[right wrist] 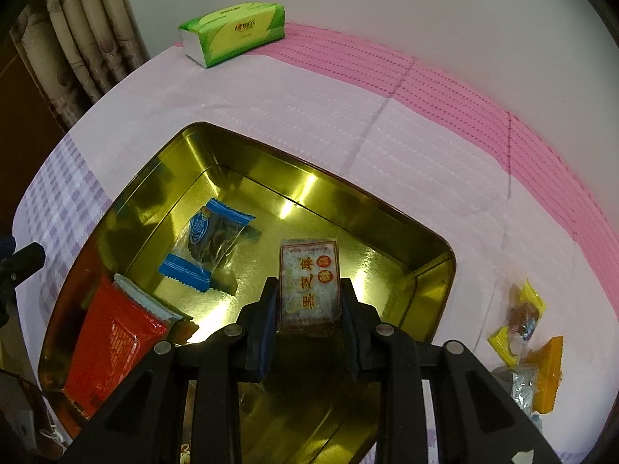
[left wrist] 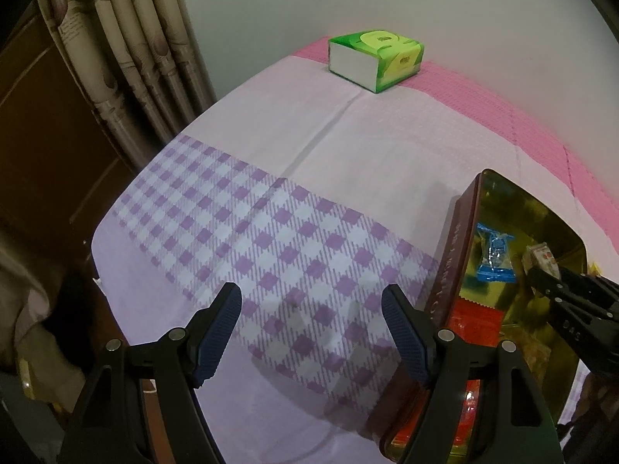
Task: Organize snacks
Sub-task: 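Carry the cake box over the tin and release it with the right gripper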
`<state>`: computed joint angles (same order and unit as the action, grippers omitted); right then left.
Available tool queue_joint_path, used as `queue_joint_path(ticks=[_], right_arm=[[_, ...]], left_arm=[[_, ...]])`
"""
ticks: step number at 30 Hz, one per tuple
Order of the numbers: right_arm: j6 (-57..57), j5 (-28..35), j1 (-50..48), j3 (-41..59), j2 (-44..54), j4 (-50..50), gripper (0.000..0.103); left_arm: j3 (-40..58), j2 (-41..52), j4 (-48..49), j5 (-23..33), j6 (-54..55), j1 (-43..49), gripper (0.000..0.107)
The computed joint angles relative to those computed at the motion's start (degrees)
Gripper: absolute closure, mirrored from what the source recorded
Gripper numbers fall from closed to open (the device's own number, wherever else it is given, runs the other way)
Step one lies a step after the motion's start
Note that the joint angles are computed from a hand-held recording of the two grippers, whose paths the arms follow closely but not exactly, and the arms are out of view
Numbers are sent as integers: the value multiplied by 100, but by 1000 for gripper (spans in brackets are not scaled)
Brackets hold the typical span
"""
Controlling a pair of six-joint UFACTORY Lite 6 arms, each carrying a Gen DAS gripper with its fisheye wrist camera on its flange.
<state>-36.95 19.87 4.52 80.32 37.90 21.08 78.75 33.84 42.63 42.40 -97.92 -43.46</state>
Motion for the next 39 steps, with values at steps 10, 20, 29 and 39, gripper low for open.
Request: queue_joint_path(ticks=[10, 20, 29, 39], right_arm=[[-436, -63, -13, -127, -155, 396, 69], [-2145, 152, -446, -1197, -1426, 2203, 62], [-3313, 366, -1862, -2094, -2488, 2778, 57], [-2583, 932, -3644, -1318, -1641, 1890, 57]], left_arm=[[160, 96, -52, 57, 81, -29, 32], [100, 27, 93, -24, 43, -55, 32], [208, 105, 14, 69, 163, -74, 32], [349, 193, -43, 180, 279, -116, 31]])
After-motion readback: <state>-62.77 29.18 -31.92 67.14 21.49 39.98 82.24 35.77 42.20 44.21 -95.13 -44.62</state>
